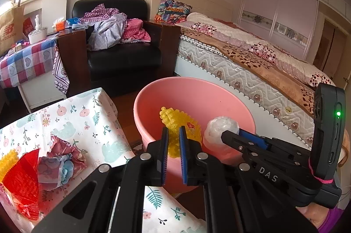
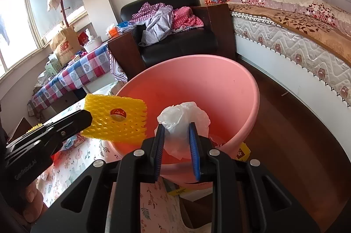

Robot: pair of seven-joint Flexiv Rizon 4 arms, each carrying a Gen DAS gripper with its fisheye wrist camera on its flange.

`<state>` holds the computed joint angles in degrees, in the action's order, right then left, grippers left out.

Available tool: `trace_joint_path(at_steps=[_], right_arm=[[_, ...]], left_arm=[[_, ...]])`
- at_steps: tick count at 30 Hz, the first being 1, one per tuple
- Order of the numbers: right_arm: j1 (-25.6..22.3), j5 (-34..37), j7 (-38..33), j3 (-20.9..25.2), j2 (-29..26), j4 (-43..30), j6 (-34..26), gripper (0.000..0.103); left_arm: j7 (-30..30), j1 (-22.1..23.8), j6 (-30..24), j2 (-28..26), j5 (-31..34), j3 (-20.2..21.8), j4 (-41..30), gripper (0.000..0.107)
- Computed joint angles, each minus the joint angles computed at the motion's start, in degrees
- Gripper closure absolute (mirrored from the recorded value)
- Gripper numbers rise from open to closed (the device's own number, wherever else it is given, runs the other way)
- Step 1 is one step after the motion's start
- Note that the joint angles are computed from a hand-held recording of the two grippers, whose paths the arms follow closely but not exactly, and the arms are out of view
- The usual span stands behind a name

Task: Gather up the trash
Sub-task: 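Open both tools to drop the items into the bucket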

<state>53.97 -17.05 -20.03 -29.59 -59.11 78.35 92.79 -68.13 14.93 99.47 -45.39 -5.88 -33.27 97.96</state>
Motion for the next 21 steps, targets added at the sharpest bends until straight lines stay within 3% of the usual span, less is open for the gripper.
trace_joint_path(at_steps=[5,10,21], right_arm=[[0.1,-1.02,0.29,-0.15,-0.03,-0.46,-1.56,0.076],[1.01,-1.81,1.38,-1.62,-0.02,0.04,-1.47,0.063],[2.55,-0.93,1.16,-2.65,1.4,2.57,0.63,0.062]], left_arm=[[-0.29,0.62,0.49,-0.08,0.32,-0.87,0.52,0.074],[-0.03,2.66,0.89,-0.09,1.8,-3.26,1.59,0.071],[-2.62,5.82,2.52,1.28,3.35,-5.97,4.52,0.066]])
